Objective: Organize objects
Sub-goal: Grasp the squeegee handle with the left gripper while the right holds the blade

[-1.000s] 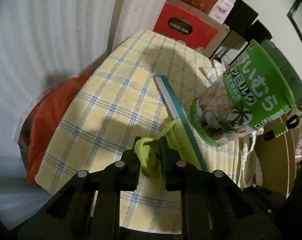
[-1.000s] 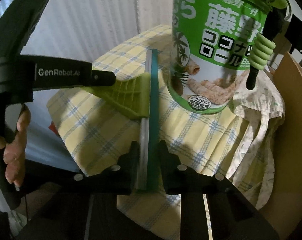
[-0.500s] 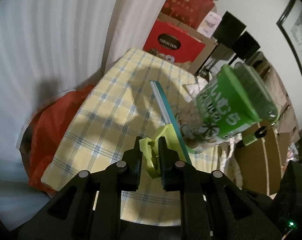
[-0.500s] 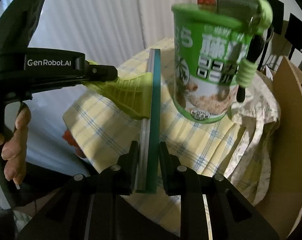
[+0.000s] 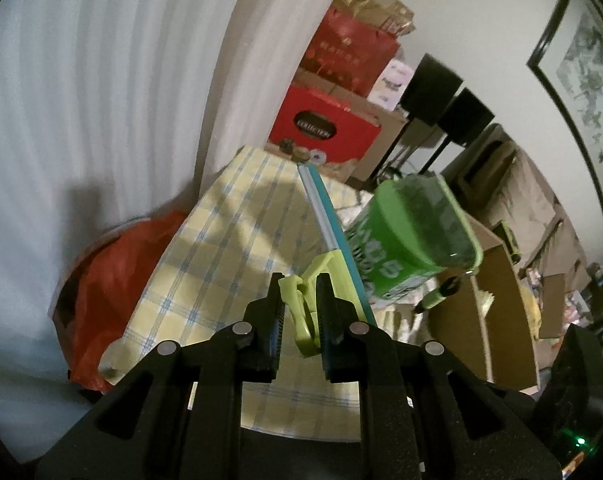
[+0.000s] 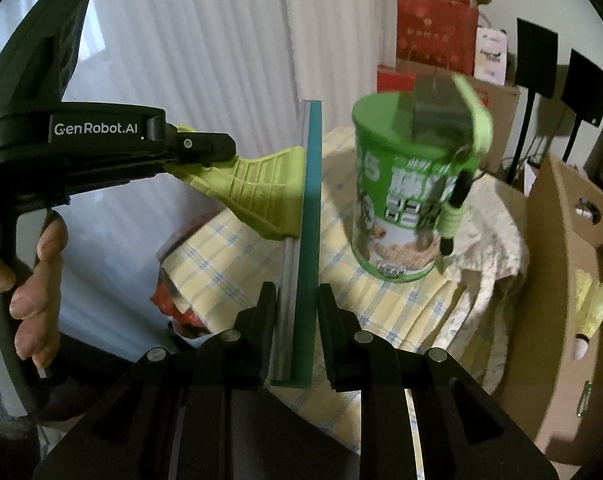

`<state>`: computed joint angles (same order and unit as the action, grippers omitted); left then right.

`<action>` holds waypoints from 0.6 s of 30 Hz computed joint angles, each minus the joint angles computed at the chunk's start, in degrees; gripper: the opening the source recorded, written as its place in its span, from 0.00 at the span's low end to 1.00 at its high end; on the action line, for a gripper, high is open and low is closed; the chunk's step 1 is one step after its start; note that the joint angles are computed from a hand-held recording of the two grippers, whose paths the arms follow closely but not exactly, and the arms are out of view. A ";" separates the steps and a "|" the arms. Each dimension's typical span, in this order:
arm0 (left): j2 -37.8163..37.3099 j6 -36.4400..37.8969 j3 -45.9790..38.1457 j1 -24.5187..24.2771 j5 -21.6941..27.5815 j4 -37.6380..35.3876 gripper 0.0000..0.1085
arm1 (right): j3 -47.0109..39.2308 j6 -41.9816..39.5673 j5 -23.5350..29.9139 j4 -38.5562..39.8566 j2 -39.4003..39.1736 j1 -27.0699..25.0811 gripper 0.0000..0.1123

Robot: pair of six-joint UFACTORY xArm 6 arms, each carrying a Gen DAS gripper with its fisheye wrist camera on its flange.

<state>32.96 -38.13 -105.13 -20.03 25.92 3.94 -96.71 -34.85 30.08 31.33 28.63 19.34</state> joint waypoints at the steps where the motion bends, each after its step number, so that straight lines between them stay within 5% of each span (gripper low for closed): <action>1: -0.49 -0.49 0.27 -0.13 -0.32 0.54 0.13 | -0.08 -0.04 -0.68 0.19 0.26 0.32 0.18; 18: -2.36 -2.17 -4.14 -3.39 0.22 5.78 0.13 | 7.15 -5.10 -2.87 5.61 -10.33 -3.20 0.18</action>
<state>30.60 -40.30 -109.27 -23.42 26.15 9.72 -89.56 -39.95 27.21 36.94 18.30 16.14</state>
